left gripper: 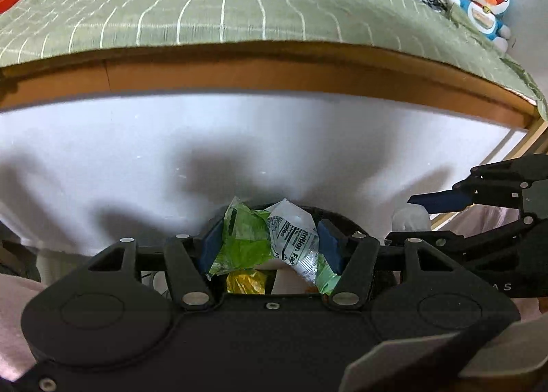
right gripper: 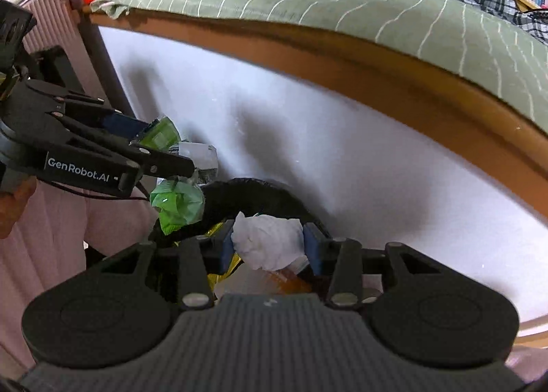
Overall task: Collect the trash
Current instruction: 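Open the left gripper over the bin while the right releases the tissue, then raise both tools from the bin back over the bed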
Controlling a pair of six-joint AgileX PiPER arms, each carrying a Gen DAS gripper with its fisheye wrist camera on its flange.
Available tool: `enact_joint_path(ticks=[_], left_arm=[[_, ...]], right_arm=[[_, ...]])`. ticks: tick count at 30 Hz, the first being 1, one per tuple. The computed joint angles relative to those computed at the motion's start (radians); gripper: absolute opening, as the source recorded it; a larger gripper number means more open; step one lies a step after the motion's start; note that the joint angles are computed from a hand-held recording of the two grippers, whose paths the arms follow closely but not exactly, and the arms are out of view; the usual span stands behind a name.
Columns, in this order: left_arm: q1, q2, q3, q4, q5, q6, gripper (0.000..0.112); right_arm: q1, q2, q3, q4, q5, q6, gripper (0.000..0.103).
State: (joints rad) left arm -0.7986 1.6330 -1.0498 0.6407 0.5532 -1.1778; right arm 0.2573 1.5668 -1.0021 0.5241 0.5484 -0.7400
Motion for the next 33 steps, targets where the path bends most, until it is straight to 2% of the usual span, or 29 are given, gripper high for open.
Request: enact_joint_path(ticks=[2, 7, 9, 33], left_arm=[[0.003, 0.007, -0.001, -0.002, 0.003, 0.01, 0.063], [0.006, 0.02, -0.005, -0.006, 0.005, 0.025, 0.068], [0.017, 0.021, -0.001, -0.027, -0.005, 0.038, 0.074], [0.096, 0.016, -0.033, -0.087, -0.01, 0.119, 0.079]], right_arm=[[0.006, 0.009, -0.006, -0.014, 0.002, 0.02, 0.064], [0.017, 0.028, -0.017, -0.043, 0.005, 0.045, 0.066], [0.017, 0.029, -0.017, -0.049, 0.006, 0.05, 0.068], [0.01, 0.04, -0.068, -0.096, 0.011, 0.091, 0.082]])
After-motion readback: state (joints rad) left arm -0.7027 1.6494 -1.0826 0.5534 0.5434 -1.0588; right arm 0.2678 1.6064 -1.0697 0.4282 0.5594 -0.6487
